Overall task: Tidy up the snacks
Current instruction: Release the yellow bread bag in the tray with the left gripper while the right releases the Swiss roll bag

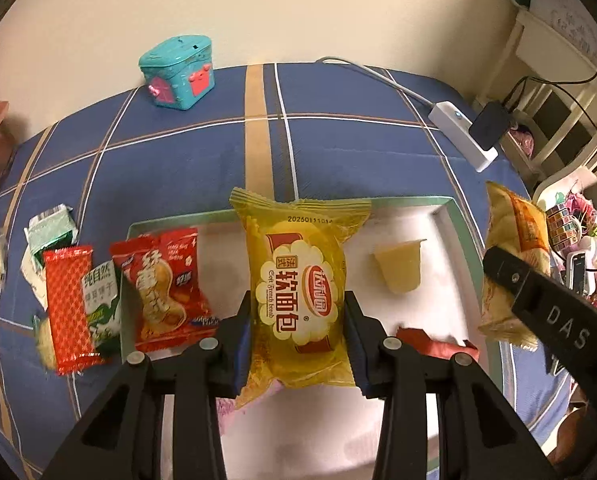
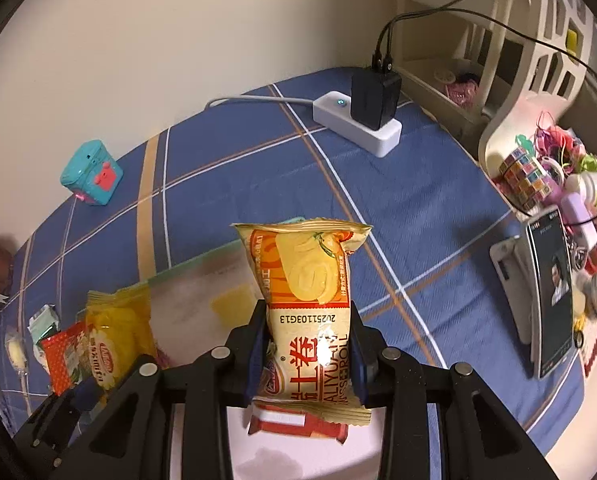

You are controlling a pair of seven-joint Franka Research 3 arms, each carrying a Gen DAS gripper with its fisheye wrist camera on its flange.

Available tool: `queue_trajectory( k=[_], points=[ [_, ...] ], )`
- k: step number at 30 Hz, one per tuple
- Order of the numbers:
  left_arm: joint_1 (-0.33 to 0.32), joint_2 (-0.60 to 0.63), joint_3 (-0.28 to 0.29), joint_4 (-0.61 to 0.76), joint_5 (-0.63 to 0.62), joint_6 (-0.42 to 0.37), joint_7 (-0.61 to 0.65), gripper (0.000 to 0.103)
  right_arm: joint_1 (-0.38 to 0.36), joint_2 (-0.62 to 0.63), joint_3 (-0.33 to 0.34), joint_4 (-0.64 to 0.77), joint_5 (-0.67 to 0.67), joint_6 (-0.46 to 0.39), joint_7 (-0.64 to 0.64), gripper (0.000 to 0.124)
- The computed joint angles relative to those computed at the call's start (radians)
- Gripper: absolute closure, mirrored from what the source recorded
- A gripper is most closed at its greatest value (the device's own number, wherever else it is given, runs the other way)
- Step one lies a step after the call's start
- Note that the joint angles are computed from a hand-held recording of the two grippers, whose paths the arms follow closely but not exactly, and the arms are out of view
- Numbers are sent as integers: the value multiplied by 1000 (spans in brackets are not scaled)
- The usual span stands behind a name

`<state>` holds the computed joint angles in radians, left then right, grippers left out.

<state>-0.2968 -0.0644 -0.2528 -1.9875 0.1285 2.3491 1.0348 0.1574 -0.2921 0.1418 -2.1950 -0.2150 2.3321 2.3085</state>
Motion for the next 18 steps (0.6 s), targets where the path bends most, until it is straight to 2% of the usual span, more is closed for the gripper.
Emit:
queue_trajectory(
  k=[7,15,18],
  points=[
    [3,30,0,15,22,32,-3,61,-3,40,-10,20,-30,-8,-11,87],
    [-1,46,-3,18,12,49,6,61,8,66,-31,14,9,-27,-44,86],
    [0,45,-1,15,-4,48,14,57,12,69,-36,13,28,-27,-54,80]
  ],
)
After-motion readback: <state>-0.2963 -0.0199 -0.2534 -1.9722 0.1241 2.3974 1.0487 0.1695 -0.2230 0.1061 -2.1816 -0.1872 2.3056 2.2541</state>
